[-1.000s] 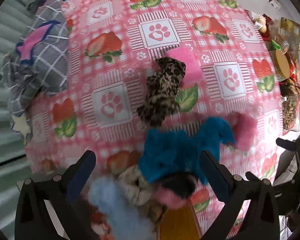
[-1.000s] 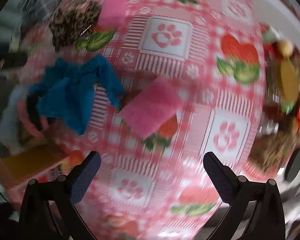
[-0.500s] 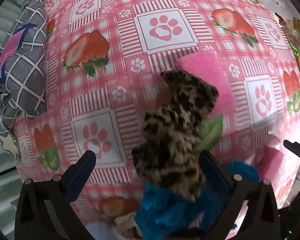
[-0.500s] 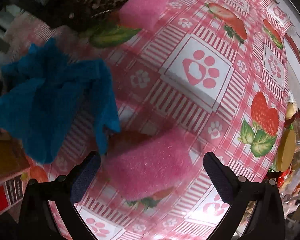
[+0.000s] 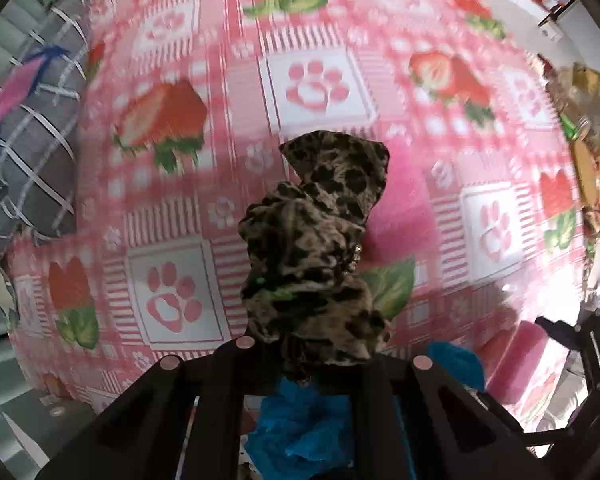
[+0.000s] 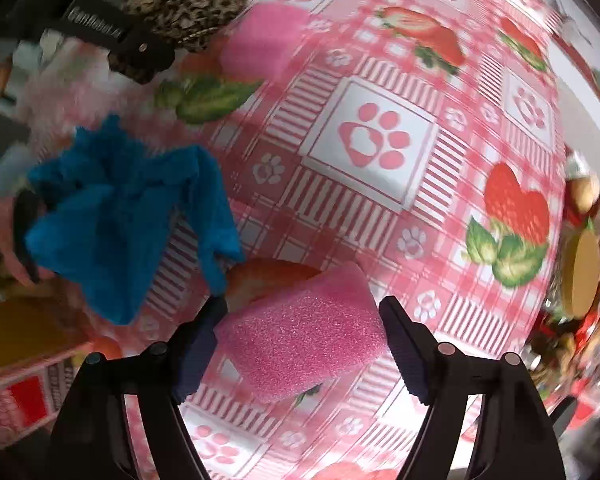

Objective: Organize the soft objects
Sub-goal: 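Grasp the leopard-print scrunchie with the left tool while the right tool grasps the pink sponge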

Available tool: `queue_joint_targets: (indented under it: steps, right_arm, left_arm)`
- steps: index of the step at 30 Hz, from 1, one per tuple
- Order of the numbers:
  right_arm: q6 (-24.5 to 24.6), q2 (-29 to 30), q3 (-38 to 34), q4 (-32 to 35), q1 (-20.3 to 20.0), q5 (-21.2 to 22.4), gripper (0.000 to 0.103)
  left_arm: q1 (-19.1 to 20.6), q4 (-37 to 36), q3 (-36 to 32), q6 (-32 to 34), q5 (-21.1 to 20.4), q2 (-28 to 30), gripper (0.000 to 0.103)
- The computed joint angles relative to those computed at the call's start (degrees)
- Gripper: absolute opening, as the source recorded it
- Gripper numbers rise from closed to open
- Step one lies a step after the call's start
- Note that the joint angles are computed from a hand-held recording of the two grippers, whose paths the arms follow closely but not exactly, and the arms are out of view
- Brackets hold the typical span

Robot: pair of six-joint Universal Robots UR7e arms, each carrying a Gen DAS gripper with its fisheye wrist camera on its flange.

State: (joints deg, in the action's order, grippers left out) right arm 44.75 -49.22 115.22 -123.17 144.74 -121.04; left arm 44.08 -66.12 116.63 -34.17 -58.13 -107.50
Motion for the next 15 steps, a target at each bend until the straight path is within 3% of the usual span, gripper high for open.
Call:
queue_joint_targets:
  steps: [10,14,15]
  right_arm:
    - [7.3,-9.2,2.4,2.4,0.5,-0.8,0.079]
    - [11.3,-11.3,2.8,3.6,1.8,-0.4,0.079]
    - [13.7,-10.5,2.9,3.7,3.7,0.4,0.079]
  left_arm:
    - [-9.8,4.9,-4.2,-3.1,-2.8,-4.0,0.011]
    - [-13.2,6.7,-4.6,-4.0,-5.3,-5.1,0.011]
    - [-14.2,6.9,-4.5,-4.5,-5.9,-5.1,0.011]
